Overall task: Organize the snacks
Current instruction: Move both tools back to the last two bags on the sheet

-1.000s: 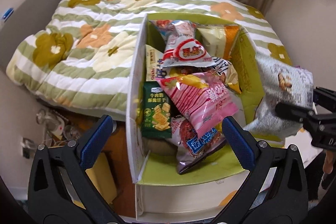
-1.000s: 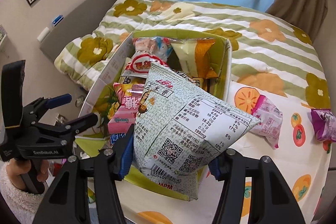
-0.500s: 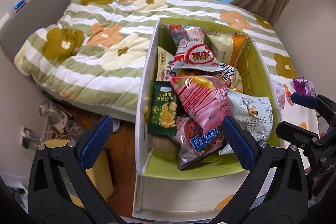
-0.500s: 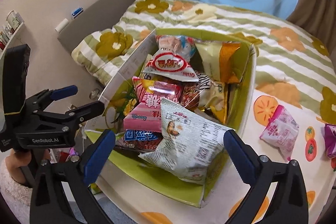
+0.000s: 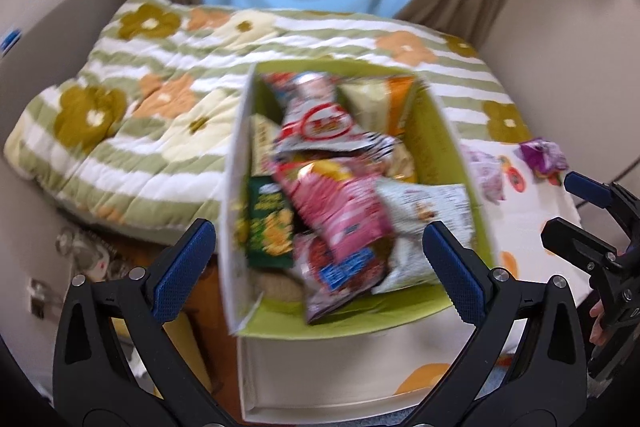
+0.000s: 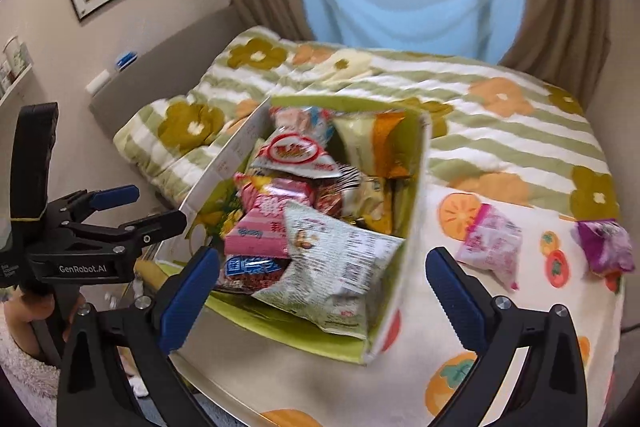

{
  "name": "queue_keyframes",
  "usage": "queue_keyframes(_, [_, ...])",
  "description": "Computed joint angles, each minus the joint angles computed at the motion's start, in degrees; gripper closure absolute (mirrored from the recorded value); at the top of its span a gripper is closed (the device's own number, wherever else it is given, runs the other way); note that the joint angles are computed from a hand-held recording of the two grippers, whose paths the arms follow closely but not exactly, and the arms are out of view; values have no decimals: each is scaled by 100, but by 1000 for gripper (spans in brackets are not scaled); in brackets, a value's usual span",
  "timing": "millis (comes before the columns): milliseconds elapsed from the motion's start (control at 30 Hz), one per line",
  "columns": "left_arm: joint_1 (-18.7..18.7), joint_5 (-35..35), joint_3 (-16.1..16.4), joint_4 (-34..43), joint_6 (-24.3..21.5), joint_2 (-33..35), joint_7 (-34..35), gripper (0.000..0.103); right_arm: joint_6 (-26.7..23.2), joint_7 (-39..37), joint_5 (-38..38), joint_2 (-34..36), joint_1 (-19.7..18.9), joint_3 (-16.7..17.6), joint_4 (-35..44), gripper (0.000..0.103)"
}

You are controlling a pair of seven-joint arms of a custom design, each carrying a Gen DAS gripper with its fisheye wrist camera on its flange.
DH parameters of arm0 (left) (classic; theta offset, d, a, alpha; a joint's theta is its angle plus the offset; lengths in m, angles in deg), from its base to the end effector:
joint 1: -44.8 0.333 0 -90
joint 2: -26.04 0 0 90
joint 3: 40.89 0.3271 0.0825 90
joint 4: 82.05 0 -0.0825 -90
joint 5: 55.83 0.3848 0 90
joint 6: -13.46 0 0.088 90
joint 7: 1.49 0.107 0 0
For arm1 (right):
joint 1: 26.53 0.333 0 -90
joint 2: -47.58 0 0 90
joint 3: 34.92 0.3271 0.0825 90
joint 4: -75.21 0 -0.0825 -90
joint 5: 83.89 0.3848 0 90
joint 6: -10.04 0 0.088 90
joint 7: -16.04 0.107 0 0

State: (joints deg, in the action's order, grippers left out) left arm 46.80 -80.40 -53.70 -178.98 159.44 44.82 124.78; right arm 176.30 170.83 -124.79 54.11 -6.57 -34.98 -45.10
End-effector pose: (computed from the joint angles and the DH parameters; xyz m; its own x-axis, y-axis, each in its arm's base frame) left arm 0.6862 -0.1067 0.4789 -0.5053 -0.8561 0.1080 -0.7219 0.3508 -0.5965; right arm 0.5543 0.2425 0.4454 -0.0735 -0.9810 -0.1795 -0.7270 0.1759 -0.6638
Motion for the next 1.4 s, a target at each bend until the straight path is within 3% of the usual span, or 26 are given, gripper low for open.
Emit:
queue_keyframes(67, [35, -190, -128, -5, -29, -31, 223, 0, -232, 632, -529, -254, 73, -82, -157, 0])
queue_keyframes(200, [-70, -463, -285, 19, -144, -102, 577, 0, -795, 1493, -1235, -859, -158, 119, -561, 0])
queue_keyframes(367, [-413, -497, -370, 115, -213, -121, 706, 0, -1235, 1820, -1443, -1587, -635, 383, -1109, 0])
queue_keyframes(533, [-892, -175, -398, 280, -98, -11, 312, 0, -1260, 1690, -1460, -2226, -1190, 463, -1634, 0])
queue_keyframes(900, [-2047, 1346, -266, 1282, -101, 949, -1872, 0, -592, -15, -820, -2594, -2305, -56, -2217, 0])
queue_keyframes(1167, [-2705, 2404, 73, 2553, -562, 2194, -3469, 0, 203, -1754, 303, -1769, -2678, -589, -2170, 0])
queue_keyframes(1300, [-2949, 2817, 257, 3599, -1092, 3031, -3956, 0, 391, -2498, 785, -1239, -2856, -596, -2023, 0])
queue_keyframes(1400, [-3028, 2977, 291, 4269, -1461, 3537, -4057, 1, 568, -3654, 2020, -762, -2763, -732, -1891, 0])
